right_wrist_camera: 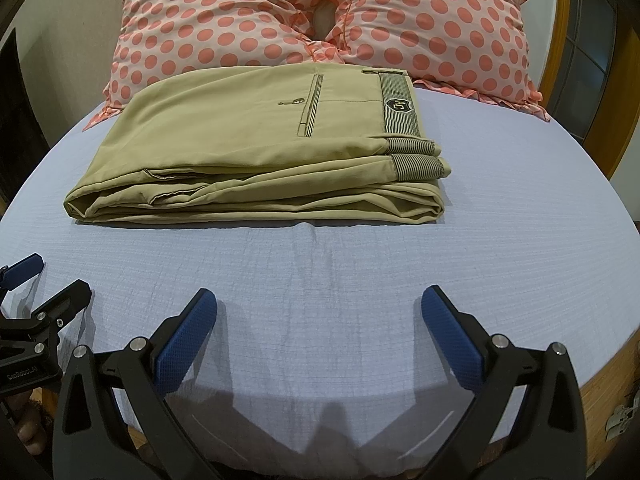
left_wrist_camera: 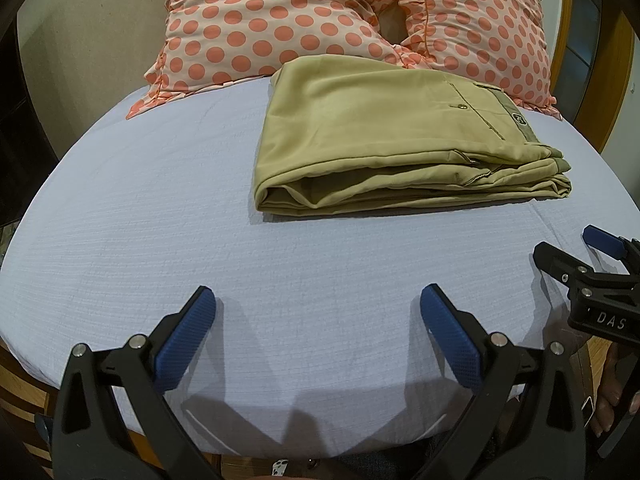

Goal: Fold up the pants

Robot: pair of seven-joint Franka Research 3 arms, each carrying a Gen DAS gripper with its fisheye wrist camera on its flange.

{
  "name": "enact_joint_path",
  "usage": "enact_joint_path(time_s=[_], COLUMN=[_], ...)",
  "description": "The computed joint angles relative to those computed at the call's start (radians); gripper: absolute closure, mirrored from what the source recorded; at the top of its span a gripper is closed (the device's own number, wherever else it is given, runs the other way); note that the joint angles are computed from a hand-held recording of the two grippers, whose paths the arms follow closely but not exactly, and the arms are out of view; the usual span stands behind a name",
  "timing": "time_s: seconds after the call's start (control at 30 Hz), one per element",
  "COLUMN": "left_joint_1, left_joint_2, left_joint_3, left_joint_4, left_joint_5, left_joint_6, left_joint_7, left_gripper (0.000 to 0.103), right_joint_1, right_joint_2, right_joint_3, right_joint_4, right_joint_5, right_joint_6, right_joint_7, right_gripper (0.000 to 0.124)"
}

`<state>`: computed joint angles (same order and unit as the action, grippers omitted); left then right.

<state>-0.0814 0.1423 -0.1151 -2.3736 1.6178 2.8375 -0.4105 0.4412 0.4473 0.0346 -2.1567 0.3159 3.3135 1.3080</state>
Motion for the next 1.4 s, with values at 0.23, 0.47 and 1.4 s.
enact_joint_path(time_s=[0.23,0.47,1.4], left_joint_1=[-0.001,-0.001,-0.002], left_joint_2=[0.000,0.000,-0.003], left_joint_3=[0.000,0.000,0.002], left_joint_4=[0.000,0.001,-0.004], left_joint_5=[-0.001,-0.004,-0.035], left_joint_6=[0.000,0.000,0.005], left_joint_7=[0.000,0.003,0.032], left_gripper=[0.002,0.002,0.002], right_joint_1=[-0.002,-0.004,0.000], right_joint_2=[0.000,0.000,0.004], right_joint_3=[0.002,0.004,0.001], right_joint_4=[0.001,0.001,0.004], right_joint_5=[0.001,0.002,0.006], right_joint_6=[0.000,0.001,0.004], right_joint_7=[-0.002,-0.004,-0.004], right_gripper=[0.022,0.022,0.022])
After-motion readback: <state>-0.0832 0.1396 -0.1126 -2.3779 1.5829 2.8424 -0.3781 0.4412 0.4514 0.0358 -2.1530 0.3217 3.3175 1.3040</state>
